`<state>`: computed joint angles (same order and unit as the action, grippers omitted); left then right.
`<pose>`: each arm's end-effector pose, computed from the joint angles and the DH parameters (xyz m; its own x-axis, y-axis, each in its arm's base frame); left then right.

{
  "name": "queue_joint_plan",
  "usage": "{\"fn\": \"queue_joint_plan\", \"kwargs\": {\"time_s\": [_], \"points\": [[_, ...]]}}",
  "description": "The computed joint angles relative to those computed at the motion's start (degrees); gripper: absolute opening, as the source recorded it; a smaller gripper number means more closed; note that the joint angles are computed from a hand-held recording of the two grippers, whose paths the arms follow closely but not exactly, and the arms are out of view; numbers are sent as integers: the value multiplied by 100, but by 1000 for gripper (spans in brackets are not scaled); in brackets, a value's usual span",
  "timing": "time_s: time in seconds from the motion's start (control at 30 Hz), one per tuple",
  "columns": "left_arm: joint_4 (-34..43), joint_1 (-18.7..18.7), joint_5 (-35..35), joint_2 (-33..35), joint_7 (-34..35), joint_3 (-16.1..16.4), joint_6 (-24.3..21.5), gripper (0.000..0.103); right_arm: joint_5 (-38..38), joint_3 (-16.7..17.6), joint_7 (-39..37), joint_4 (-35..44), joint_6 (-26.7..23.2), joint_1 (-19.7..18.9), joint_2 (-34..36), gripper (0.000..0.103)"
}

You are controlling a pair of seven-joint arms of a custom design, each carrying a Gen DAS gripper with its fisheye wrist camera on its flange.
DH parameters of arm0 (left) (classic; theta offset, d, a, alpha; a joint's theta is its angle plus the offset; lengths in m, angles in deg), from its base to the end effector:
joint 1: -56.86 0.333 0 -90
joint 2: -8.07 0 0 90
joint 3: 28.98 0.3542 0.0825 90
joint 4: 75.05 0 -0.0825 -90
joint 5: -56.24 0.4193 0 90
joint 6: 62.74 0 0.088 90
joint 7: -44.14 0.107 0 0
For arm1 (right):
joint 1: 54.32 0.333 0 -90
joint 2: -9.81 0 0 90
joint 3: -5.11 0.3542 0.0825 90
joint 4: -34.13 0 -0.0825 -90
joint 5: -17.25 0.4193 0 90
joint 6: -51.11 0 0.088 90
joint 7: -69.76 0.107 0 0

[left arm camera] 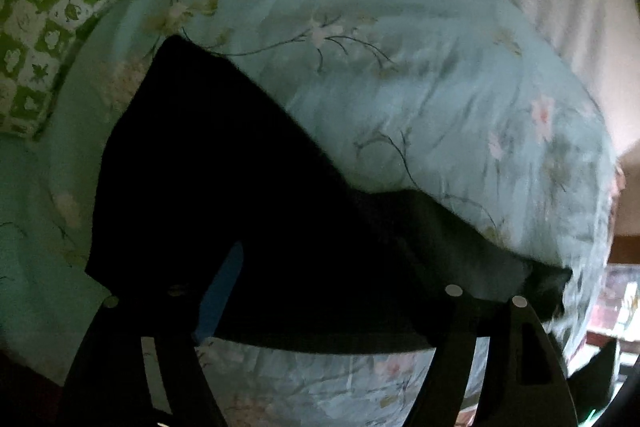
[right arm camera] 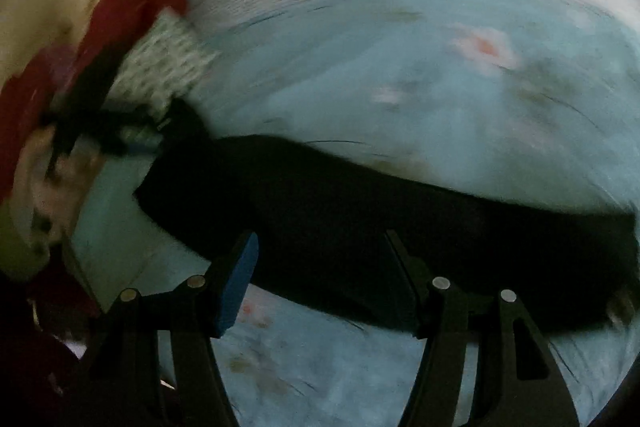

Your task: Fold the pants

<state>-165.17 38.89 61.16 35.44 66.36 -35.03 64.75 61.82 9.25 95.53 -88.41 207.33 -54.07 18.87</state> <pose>0.6921 -0.2922 0.4008 0.6564 -0.7388 0.1526 -0.7348 -0.6719 -0.0924 0.6232 0.0204 0.3844 0.5246 -0.8504 -0.0401 -0.7096 -0.4107 -0.5725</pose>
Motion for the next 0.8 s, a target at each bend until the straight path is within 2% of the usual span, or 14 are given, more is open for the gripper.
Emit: {"fn": "queue_joint_plan", "kwargs": {"time_s": [0.13,0.23,0.33,0.4,0.5,0.57,0.63,0.7,0.77,0.8], "points": [[798,106,-199,501,-19,19,-850,77,-205,208,-324,358,-131,139,405,64],[1139,171,-349,786,25,16,-1248,77,-563,299,-129,720,-272,178,761,64],[1238,195,-406,909,-39,51,-1375,75,-874,424,-16,960,-368,158,1003,64],[1244,184,-381,926,-83,76,-1416,69,-1063,503,10,1133,-426,141,1174,64],[1168,158,-295,883,-92,100,-1393,52,-1207,658,-93,1185,-480,79,1266,63],[1016,164,-279,804,-99,97,-1278,31,-1261,737,-201,1296,-568,20,1346,62],[792,190,-329,689,-119,73,-1059,24,-1357,763,-226,1406,-618,27,1463,58],[493,190,-332,533,-180,76,-774,19,-1617,687,-75,1497,-623,106,1587,47],[164,192,-341,349,-223,63,-445,12,-1900,617,134,1598,-663,164,1699,30],[-47,189,-337,230,-241,57,-217,11,-2018,591,263,1639,-684,179,1726,14]]}}
